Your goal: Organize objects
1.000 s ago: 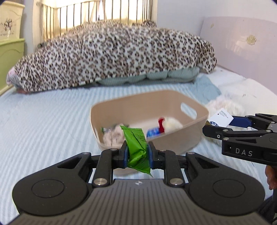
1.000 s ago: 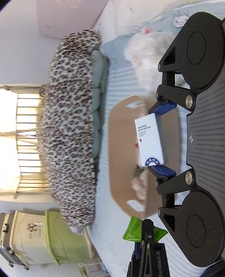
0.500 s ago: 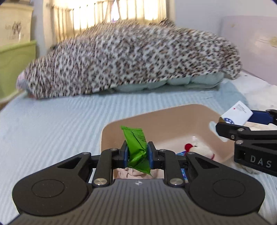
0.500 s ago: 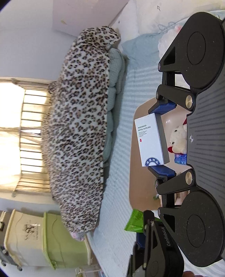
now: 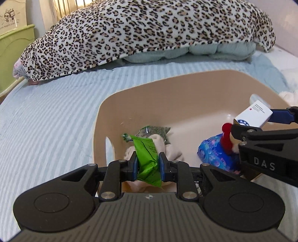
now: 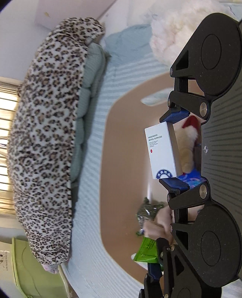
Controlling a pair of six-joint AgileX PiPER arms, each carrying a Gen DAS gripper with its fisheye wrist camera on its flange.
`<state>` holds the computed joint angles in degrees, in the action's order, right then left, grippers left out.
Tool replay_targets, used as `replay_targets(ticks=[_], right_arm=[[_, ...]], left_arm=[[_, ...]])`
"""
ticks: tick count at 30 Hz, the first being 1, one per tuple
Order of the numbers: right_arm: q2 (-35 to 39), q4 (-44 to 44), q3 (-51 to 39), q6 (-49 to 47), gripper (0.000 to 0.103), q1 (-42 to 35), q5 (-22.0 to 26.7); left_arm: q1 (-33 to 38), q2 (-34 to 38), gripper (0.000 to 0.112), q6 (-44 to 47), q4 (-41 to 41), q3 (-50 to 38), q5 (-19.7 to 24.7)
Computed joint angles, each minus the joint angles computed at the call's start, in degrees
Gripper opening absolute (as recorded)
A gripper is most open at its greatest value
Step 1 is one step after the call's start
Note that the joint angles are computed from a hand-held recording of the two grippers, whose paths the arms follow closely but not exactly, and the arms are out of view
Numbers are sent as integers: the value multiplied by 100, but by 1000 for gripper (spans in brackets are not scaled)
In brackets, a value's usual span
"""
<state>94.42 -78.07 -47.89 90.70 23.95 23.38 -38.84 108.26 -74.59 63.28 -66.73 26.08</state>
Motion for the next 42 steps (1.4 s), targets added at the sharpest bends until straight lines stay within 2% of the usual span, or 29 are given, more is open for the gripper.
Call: replay_targets(ticks=[1, 3, 4, 5, 7, 10, 12, 16, 18, 25, 36, 38, 42], right_arm=[[16, 25, 20, -17, 58, -12, -18], [1, 26, 62, 9, 66, -22, 2], [-44, -17, 101, 57, 66, -46, -35], [-119, -3, 143, 42, 70, -62, -76], [-271, -9, 219, 30, 76, -24, -36], [-578, -169, 414, 220, 81, 118, 173], [-885, 0, 564, 153, 82, 145, 170], [-1564, 687, 848, -269, 95, 118, 42], [-1888, 1113, 1011, -579, 96, 149, 15], [-2772, 1636, 1468, -704, 96, 782, 717], [-4101, 2113, 1969, -135, 96, 2592, 2555], [-4248, 2134, 2051, 167, 96, 3067, 2925], [-4422, 2151, 2175, 978, 96, 4430, 3980]], left_arm=[[0, -24, 25, 5, 31, 38, -18], [54, -118, 27, 252, -247, 94, -145], [87, -149, 35, 578, -596, 45, -180], [99, -203, 55, 771, -814, 48, -190], [-1, -309, 74, 468, -572, 93, -23], [-141, -494, 79, 215, -306, 210, 177], [-187, -656, 79, 118, -285, 317, 236], [-349, -966, 82, -52, -252, 513, 483], [-479, -1142, 84, -317, -87, 686, 637], [-878, -1850, 85, -672, -1, 1290, 954], [-1816, -3015, 85, -983, -277, 2134, 1739], [-2025, -3193, 85, -1022, -320, 2264, 1871], [-2473, -3496, 85, -1172, -398, 2488, 2174]])
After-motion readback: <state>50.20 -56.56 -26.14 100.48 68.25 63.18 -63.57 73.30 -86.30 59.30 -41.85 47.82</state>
